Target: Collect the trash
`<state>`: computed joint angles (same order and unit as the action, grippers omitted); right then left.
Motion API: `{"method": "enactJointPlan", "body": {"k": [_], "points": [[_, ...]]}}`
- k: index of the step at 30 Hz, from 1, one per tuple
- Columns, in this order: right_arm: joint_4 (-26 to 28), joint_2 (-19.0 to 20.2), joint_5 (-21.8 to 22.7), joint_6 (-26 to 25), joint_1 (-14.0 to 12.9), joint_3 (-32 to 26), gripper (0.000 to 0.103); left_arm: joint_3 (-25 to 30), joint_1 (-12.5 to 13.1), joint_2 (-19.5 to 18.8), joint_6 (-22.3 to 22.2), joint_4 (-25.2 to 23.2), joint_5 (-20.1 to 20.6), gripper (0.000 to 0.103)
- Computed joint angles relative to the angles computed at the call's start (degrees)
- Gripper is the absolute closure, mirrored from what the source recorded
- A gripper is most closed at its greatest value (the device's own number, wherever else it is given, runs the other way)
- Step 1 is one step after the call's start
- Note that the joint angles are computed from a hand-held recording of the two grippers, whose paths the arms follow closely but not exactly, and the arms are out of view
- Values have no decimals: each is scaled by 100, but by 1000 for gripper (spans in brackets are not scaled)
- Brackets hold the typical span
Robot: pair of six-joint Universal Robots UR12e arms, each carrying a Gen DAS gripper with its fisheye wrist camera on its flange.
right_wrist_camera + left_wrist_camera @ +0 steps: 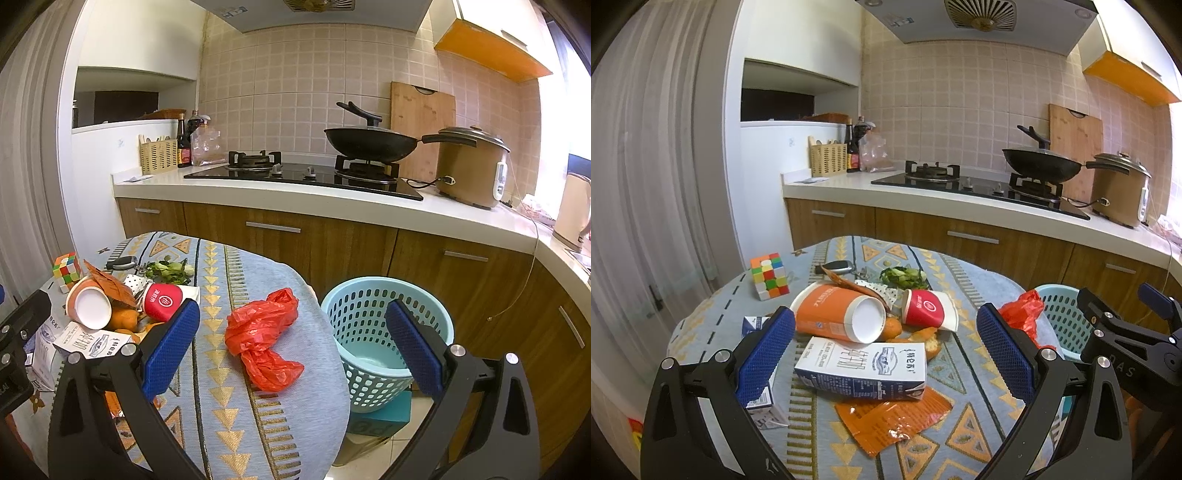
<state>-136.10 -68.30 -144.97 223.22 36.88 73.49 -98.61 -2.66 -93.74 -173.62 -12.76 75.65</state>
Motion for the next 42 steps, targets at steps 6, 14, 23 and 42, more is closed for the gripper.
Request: {"method": "enactJointPlan", "body": {"k": [6,14,23,42], "points": [[-4,2,-5,-5,0,-2,7,-2,-3,1,-3,0,5,8],[22,9,13,14,-4,-17,7,0,-1,1,-3,-5,0,8],[-5,8,61,-3,-16,-2,8,18,19,2,9,-83,-127,8],[-329,71,721,-340,-169,44,69,412,983,-146,-414,-1072,-208,8]]}}
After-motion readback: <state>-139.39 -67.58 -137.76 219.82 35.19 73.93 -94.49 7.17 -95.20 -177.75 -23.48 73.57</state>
